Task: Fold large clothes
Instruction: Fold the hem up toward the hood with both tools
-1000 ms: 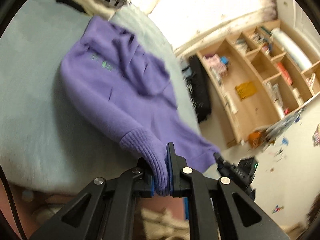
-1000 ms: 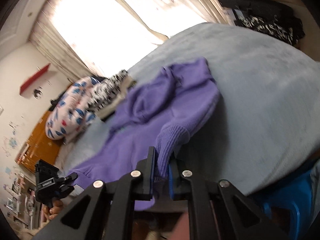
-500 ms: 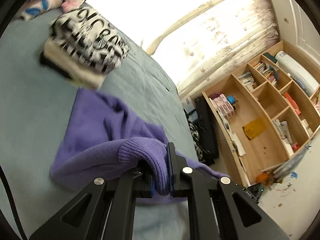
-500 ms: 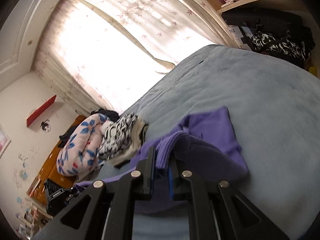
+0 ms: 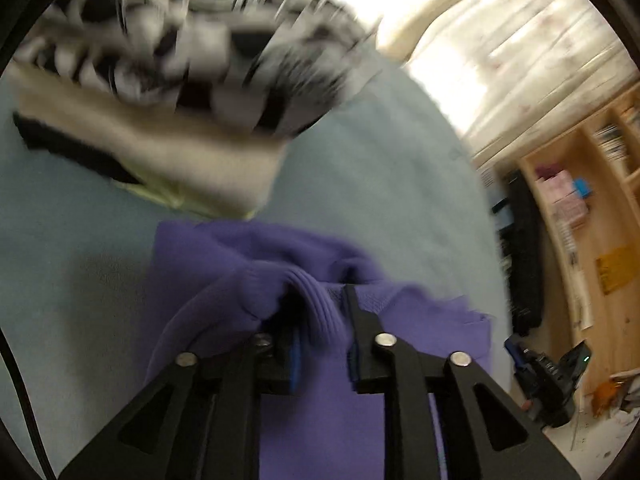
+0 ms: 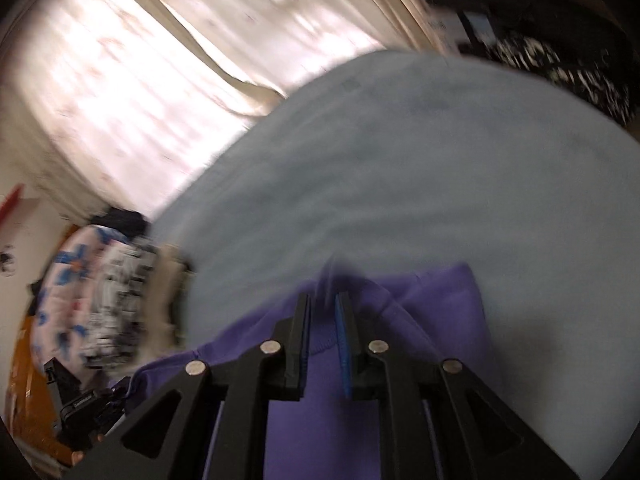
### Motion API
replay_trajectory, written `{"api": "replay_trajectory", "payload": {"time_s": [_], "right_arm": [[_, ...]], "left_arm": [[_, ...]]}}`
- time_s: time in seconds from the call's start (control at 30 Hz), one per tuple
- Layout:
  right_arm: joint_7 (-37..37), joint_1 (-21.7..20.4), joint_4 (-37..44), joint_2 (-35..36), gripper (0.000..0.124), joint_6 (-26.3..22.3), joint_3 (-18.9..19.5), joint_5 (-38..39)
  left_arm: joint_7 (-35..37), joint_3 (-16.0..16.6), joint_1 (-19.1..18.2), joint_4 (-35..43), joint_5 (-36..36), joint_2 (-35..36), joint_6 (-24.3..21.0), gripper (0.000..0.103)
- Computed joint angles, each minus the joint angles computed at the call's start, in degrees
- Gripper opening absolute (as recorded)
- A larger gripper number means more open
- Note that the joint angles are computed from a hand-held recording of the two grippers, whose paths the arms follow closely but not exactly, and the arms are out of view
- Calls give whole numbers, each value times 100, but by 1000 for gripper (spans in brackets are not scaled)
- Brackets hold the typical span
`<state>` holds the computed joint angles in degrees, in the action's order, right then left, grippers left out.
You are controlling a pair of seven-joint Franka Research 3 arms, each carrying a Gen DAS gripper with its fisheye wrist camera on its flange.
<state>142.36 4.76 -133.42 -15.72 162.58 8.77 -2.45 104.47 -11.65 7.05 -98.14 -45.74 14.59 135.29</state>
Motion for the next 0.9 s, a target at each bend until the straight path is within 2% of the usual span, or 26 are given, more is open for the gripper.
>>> {"api": "replay_trajectory", "payload": {"time_s": [0.07,0.13,0.17,0.2,0.27,0.3,0.37,0.43,0.47,0.53,0.63,0.73,0.9], "right_arm": [[-580,377,-33,72,36,41,-339,648],[-746,310,-204,-90,40,201,-299,634],[-766,216,-250,-163,45,207,-245,552],[-780,138,-274,-214,49,218,-212,511],[-930,94,-402,-349,55,273,-270,587],[-1168,203,-463,-397,57,283,-413,776],[-1613,397,-303,-222,58,145,-617,1150],[-2264,678,-227,-107,58,-67,-907,1722],[-2571,771,-164,-24,58,-180,-999,1986],[-2820,727,5,191,58,-377,-939,2135],[-3223,707,79,368,58,-353,-916,2435],[-3751,761,209,552,58,-404,-1001,2960],[-4575,765,415,765,58,-611,-1054,3833]], "left_arm": [[3,1,40,260,95,222,-307,20],[82,-31,122,416,77,292,-541,25],[138,-49,164,497,46,308,-660,34],[189,-59,205,579,4,319,-769,53],[407,-90,320,547,-284,207,-834,73],[516,-85,358,526,-422,156,-862,77],[778,-65,455,466,-735,22,-1110,77],[1035,20,404,423,-645,-51,-1144,77],[1135,78,296,359,-327,-107,-988,77],[1281,145,125,225,180,-175,-695,77],[1586,172,-73,-133,804,-293,-56,77],[1854,148,-145,-202,1125,-251,97,77],[1718,77,-197,-3,1403,34,261,75]]}}
